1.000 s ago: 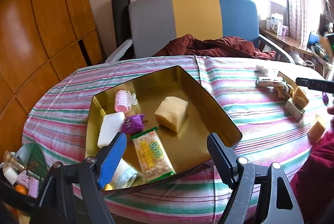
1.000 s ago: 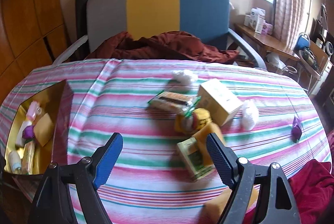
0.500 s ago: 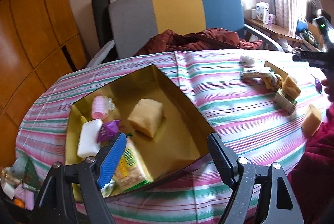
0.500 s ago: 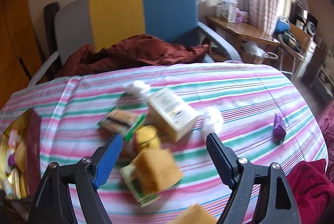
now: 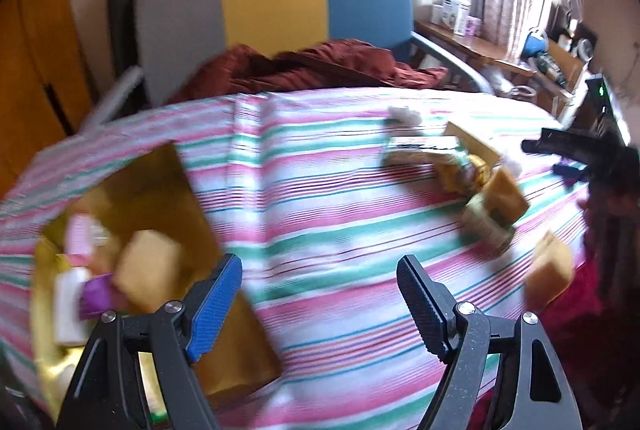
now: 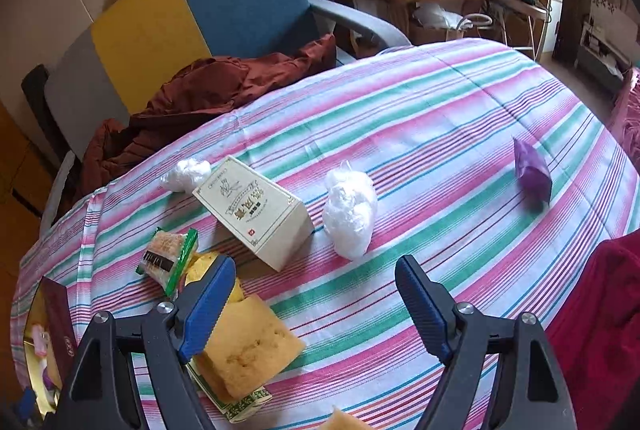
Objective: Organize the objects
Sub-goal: 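Move both grippers back toward the remaining items on the cloth, then grasp a second biscuit packet with the left gripper while the right grasps the white tea box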
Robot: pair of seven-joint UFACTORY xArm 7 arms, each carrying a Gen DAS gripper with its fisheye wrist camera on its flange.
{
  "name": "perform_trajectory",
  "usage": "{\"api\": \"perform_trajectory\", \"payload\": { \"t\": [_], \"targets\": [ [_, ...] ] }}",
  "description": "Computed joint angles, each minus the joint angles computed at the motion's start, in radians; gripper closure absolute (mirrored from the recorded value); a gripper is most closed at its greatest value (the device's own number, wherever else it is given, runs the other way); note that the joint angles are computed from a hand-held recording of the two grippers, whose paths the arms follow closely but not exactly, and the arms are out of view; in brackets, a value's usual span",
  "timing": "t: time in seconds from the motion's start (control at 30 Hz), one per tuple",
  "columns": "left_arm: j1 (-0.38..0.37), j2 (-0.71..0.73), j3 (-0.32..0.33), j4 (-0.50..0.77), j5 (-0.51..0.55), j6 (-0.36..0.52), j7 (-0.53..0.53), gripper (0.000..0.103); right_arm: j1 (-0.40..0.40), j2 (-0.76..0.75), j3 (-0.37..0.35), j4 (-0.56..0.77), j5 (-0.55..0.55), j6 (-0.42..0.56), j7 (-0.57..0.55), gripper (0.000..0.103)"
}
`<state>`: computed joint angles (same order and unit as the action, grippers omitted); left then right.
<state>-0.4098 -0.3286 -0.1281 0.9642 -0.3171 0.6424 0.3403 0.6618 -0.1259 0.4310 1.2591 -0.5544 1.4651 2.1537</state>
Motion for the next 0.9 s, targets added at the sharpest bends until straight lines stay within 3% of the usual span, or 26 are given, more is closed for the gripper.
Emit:
{"api": "perform_trajectory", "payload": {
  "t": [0.27,0.53,0.67,0.9],
  "targets": [
    [-0.024,0.295,-0.053,0.314,-0.088,0.192,-0.113,0.023,-0.002,-0.004,-0.001,-0.006,0.003,-0.022,-0.001,0.019],
    [-0.028,0.656,-0.106,0.723,-0.147,0.439,-0.392,0.023,-0.005,0.003,-0.009,-0.005,0.008,-0.055,-0.038,0.019],
    [-0.052,0.804,-0.110,0.892,-0.121,0.505,-0.554,0.020,-0.008,0.002,-0.011,-0.011,0.010,-0.078,-0.051,0.019],
    [-0.113,0.947,-0.108,1.119,-0.030,0.558,-0.691,0.014,-0.011,0.001,-0.013,-0.017,0.010,-0.110,-0.068,0.019]
  ]
}}
